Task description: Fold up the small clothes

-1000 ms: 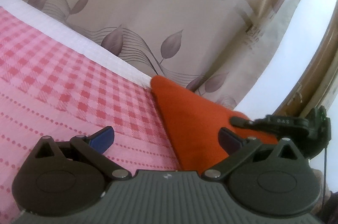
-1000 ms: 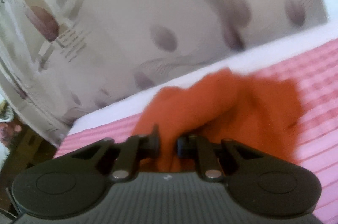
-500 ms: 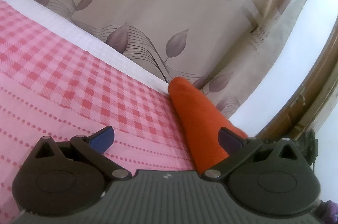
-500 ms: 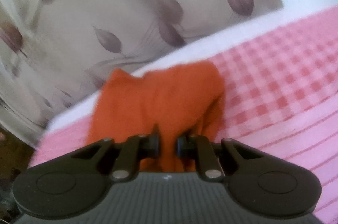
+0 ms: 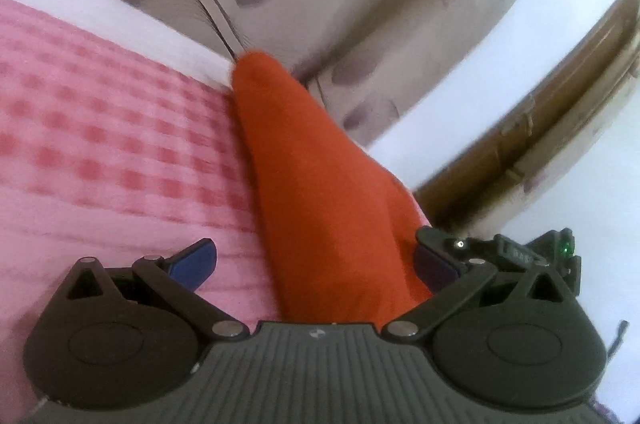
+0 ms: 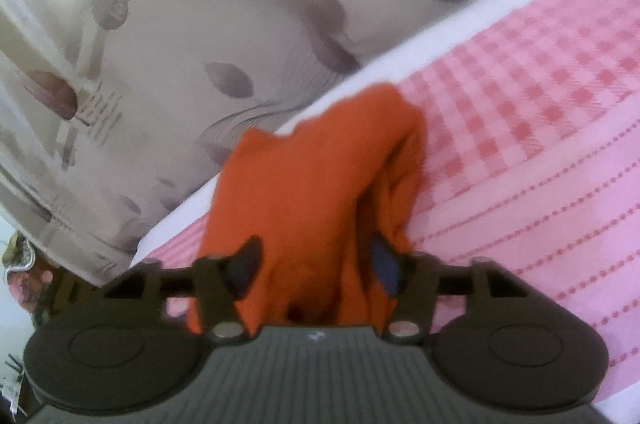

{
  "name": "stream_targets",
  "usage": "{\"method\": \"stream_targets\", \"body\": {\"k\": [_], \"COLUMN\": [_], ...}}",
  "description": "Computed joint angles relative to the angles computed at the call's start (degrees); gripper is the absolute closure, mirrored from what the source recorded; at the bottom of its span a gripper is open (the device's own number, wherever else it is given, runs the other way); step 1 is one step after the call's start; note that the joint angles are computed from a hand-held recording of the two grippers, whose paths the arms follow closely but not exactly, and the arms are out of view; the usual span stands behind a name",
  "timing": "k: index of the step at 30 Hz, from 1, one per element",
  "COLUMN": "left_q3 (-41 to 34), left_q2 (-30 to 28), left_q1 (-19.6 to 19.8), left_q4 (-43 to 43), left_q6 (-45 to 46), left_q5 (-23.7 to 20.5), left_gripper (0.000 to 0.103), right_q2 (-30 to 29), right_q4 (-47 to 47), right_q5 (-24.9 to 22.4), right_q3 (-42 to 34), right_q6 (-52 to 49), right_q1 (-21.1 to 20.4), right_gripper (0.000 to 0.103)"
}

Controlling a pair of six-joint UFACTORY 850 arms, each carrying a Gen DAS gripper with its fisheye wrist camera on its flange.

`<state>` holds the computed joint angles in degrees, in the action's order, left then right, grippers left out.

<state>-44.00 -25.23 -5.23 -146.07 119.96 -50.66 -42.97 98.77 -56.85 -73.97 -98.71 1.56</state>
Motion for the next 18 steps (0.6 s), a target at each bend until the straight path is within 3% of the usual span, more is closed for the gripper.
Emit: {"method": "stream_targets", "body": {"k": [3, 6, 7, 8, 10, 11, 12, 18], "left_q3": [-4.92, -6.49, -6.58, -6.85, -7.25, -7.00, -6.44, -2.82], "left_q2": [-2.73, -3.97, -4.41, -4.82, -5.25, -5.31, -4.99, -2.44], "left_q1": [-0.25, -1.84, -2.10, -2.35, -2.54, -2.29, -2.22, -1.16], "left_q4": [8.35, 7.33, 6.58, 6.03, 5.58, 4.99, 3.91, 3.63], "left_q6": [-5.49, -2.53, -1.75, -1.51, -2.99, -3.54, -2.61, -2.25], "left_q5": [1.76, 2.75, 2.09, 2.48, 4.37, 3.59, 3.04, 1.88], "left_gripper": [0.001, 0.004, 0.015, 0.041, 0.072, 0.075, 0.077, 0.084], "right_q2": [-0.50, -0.61, -0.60, -0.48, 0.07, -0.28, -1.04, -2.89], "right_q4": [-2.40, -2.92, -1.89, -1.12, 0.30, -0.66, -1.81, -1.74], "right_q5": [-1.03, -1.09, -1.64, -1.78, -0.79, -0.49, -0.59, -7.80], "right_q3": [-0.66, 0.16, 0.82, 1.39, 2.30, 1.78, 1.00, 1.76], "right_q6": [1.40, -0.92, -2.67, -3.91, -6.32, -4.75, -1.75, 2.68], "right_q1": [-0.01, -0.06, -0.11, -0.08, 0.42, 0.51, 0.62, 1.11], "right_gripper": [0.024, 0.024, 0.024, 0.024, 0.033, 0.061, 0.072, 0.072]}}
